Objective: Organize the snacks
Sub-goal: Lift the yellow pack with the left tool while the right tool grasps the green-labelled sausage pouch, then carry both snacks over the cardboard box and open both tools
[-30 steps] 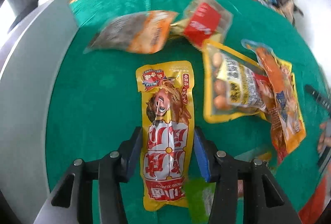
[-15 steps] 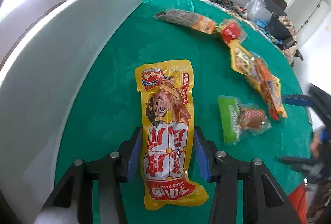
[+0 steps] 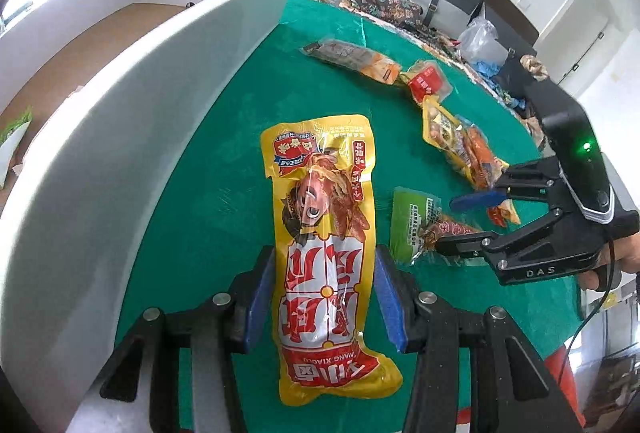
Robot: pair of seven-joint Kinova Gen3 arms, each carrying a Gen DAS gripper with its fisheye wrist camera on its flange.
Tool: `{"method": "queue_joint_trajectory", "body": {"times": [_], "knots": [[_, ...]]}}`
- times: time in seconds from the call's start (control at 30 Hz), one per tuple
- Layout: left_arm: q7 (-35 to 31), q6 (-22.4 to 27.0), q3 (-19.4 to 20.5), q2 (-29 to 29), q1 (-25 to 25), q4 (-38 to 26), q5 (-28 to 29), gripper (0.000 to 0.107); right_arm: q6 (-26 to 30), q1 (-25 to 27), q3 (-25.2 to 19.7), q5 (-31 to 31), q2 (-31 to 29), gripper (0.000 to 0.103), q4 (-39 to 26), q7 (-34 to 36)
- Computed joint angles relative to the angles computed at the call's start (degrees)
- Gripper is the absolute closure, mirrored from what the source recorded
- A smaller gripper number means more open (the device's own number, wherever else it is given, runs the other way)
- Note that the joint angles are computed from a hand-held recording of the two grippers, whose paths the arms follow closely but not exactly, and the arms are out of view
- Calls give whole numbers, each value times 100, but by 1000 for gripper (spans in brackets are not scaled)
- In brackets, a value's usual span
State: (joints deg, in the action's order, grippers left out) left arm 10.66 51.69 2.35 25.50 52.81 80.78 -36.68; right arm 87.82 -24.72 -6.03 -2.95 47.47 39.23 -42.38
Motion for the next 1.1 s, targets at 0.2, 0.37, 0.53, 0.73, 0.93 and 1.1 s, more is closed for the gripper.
{"method": "queue_joint_trajectory", "body": {"times": [0.2,0.37,0.53,0.73,0.93,1.1], "knots": [[227,-233,-19,-85,44,197,-175,60,-562,33,-211,486,-623,54,1058,-14],[393,-332,166,-99,-90,286,-301,60,-967,389,-1013,1103,-966,50,1692,29],[751,-428,433,-213,-257,418,-600,60,-1575,372,-945,1056,-1195,61,2388,290],[1708,-320,1348,-610,-791,683,-1385,60,-648,760,-666,-183,-877,71,1243,-1022],[2302,517,1937,-1483,-1115,1095,-1867,60,227,1888,-2041,-1581,-526,74,90,-2408],[1791,1682,638,-2136,-153,1296,-1170,60,379,1575,-2676,-2660,-348,74,-618,-3198]]}}
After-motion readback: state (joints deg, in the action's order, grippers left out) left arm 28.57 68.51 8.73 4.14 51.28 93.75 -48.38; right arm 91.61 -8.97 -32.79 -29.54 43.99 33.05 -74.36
